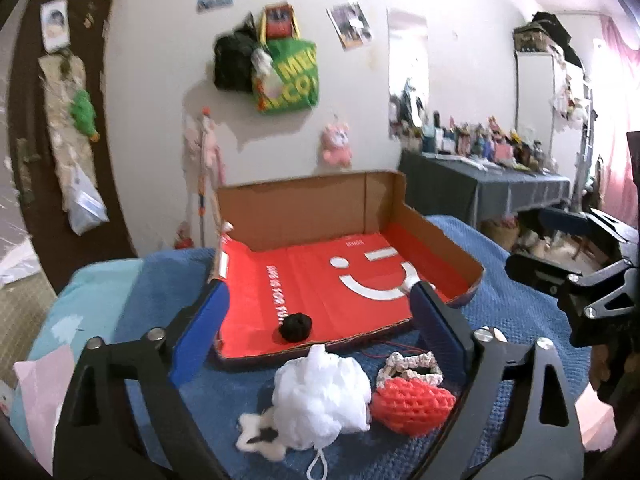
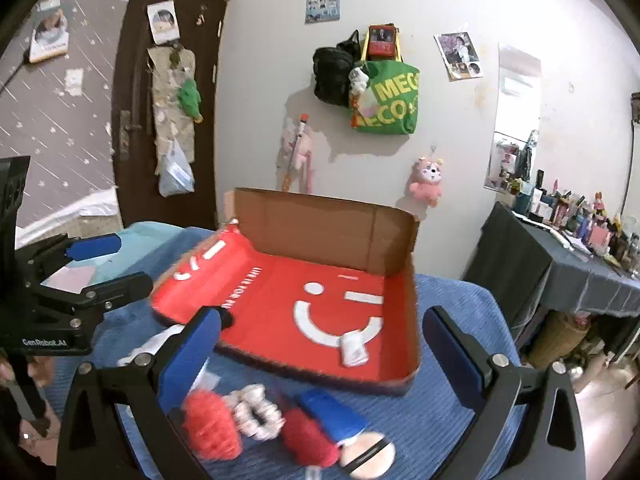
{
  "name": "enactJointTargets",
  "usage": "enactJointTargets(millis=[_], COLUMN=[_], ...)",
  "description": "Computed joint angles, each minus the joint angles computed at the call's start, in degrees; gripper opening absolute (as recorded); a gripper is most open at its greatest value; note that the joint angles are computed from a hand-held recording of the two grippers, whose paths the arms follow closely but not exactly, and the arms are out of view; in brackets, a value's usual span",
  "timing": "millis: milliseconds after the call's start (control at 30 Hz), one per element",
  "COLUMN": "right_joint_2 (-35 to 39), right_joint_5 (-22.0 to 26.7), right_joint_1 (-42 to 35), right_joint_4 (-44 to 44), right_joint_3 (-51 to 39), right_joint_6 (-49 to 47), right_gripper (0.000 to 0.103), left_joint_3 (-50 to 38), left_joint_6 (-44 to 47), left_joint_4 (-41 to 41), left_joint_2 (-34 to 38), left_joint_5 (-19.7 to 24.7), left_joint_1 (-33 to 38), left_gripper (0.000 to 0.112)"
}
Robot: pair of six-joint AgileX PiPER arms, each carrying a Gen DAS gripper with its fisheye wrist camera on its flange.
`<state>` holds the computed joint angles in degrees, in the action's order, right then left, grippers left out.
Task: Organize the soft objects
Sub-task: 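Withdraw both tools from the box back toward the remaining items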
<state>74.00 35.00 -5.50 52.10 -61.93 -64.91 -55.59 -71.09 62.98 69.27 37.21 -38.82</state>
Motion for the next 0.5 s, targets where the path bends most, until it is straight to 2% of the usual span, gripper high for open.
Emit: enactJointTargets(millis=[100, 200, 300, 400, 500], right_joint_2=[-4.39, -8.38, -11.7, -14.79, -17.78], right_joint_5=[0.3, -0.22, 0.22, 2.45, 3.16], right_joint_1=[-1.48, -3.03, -4.4, -7.94, -10.73], right_joint_4=[4.17, 8.51, 10.78, 17.58, 21.14], right_joint_3=[5.26, 10.65, 15.24, 20.7, 25.59], right_joint_6=[-3.31, -7.29, -9.77, -16.77, -21.04], right_gripper=[0.103, 0.103, 0.103, 0.103, 0.103], left_joint_3=[4.62, 7.6, 10.03, 12.23, 14.69], left_joint_6=[-11.71, -17.43, -21.88, -26.0, -30.23], left_joint_4=[10.28, 13.67, 14.67, 15.77, 16.1], left_joint_2=[-2.94, -4.67, -5.15, -4.39, -3.91], left_joint_5=[8.42, 14.66, 18.73, 22.21, 23.2], left_joint_1=[-8.01, -13.73, -18.4, -21.95, -23.93], left_gripper=[0.099, 0.101, 0.101, 0.101, 0.101])
